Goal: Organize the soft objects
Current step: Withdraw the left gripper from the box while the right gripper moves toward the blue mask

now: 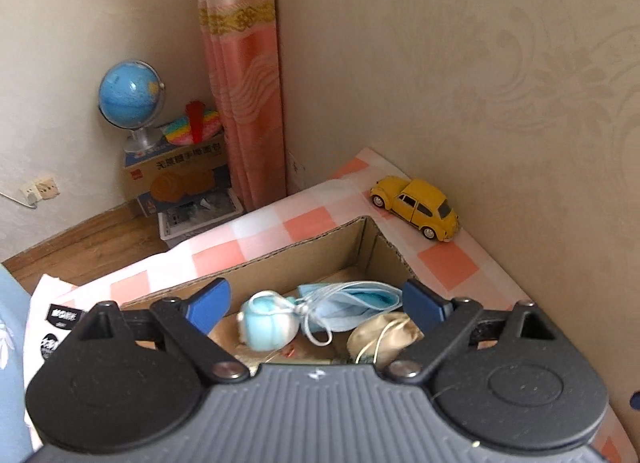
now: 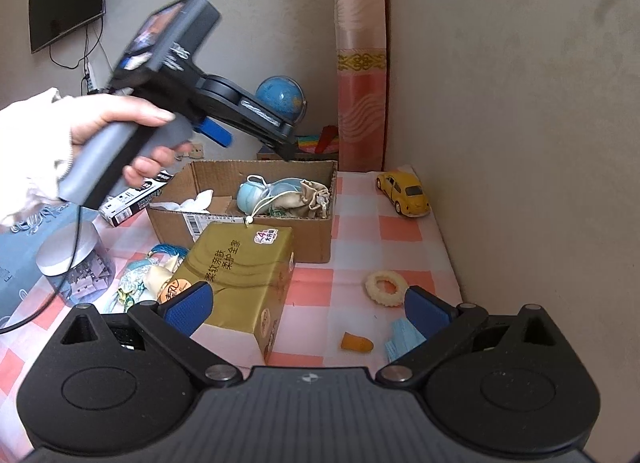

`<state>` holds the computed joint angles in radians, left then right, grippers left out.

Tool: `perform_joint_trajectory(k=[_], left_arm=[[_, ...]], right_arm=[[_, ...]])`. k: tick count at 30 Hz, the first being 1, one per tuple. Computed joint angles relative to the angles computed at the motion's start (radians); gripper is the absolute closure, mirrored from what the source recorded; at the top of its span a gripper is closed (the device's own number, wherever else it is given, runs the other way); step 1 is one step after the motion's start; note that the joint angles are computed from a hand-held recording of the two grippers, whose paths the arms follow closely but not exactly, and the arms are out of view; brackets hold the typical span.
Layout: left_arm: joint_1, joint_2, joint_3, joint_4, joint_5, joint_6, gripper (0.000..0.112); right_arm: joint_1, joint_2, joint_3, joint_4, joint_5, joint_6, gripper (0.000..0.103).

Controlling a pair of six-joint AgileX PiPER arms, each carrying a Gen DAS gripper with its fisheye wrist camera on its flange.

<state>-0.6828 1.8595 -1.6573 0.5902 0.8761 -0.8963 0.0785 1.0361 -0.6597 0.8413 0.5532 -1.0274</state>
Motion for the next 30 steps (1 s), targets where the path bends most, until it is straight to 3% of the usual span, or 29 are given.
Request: perform_joint_trajectory(k=[10, 20, 26, 30], left_arm=[[-0.154, -0.221, 0.266, 0.13, 0.011, -0.197, 0.017], [-0.428, -0.384, 0.493, 0.267, 0.116, -0.488, 0.016], [-0.604, -0.417, 0.611, 0.313, 0.207, -0.713, 0.016], [-0.687, -0.422, 0.684, 0.302, 0.223, -0.861, 0.016]], right_arm=[[0.029, -0.051, 0.055, -0.17, -0.048, 0.156, 0.0], [0.009, -0.061, 0.165, -0.248, -0.1, 0.207, 0.0], [-0.02, -0.016, 0.213, -0.198, -0.167, 0.115, 0.0], [-0.04, 0.043, 0.209, -0.098, -0.216, 0.009, 0.0]])
